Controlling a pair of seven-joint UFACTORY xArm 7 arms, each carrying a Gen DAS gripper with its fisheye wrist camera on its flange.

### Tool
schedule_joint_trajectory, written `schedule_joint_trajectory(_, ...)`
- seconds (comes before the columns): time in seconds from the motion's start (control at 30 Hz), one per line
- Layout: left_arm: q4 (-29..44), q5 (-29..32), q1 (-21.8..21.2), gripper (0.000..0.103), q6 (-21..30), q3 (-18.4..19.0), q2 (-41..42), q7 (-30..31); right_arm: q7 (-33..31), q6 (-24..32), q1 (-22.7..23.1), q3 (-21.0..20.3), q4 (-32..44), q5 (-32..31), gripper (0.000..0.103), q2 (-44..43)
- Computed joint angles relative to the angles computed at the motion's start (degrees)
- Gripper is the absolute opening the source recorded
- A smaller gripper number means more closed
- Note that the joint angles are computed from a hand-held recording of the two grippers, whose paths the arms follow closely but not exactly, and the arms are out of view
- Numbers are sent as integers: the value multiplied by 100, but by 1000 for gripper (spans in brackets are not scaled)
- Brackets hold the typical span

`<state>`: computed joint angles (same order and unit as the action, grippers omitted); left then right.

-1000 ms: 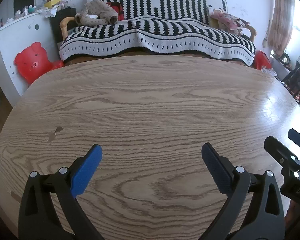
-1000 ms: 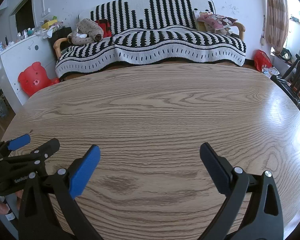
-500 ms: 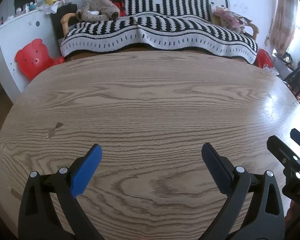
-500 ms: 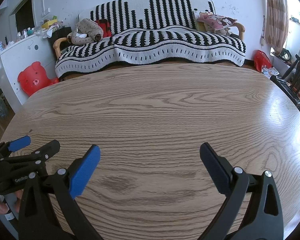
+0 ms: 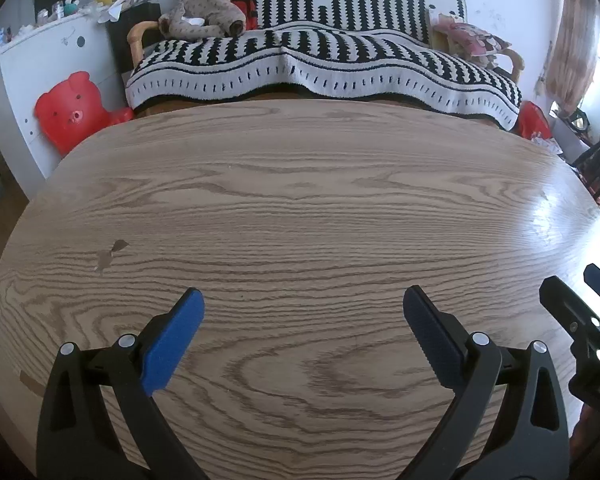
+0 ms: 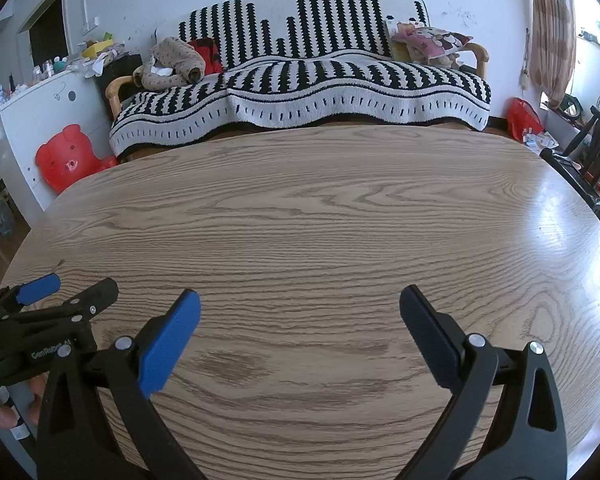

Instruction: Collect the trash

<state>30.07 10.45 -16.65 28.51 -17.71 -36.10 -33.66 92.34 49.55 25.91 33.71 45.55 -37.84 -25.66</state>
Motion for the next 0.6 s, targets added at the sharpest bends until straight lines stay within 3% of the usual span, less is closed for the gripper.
schedule_joint_trajectory(0.37, -81, -352, -200, 97, -237, 197, 60, 144, 20, 32, 12, 2, 14, -25, 96, 31)
schedule_joint_trajectory(0.53, -106, -86, 147, 97, -196, -135, -66, -268, 11, 33, 46, -23, -23, -7, 96, 20)
schedule_joint_trajectory(0.6, -99, -98, 43, 97, -204, -52, -28, -211, 47, 38, 29, -1, 8, -40, 96, 66)
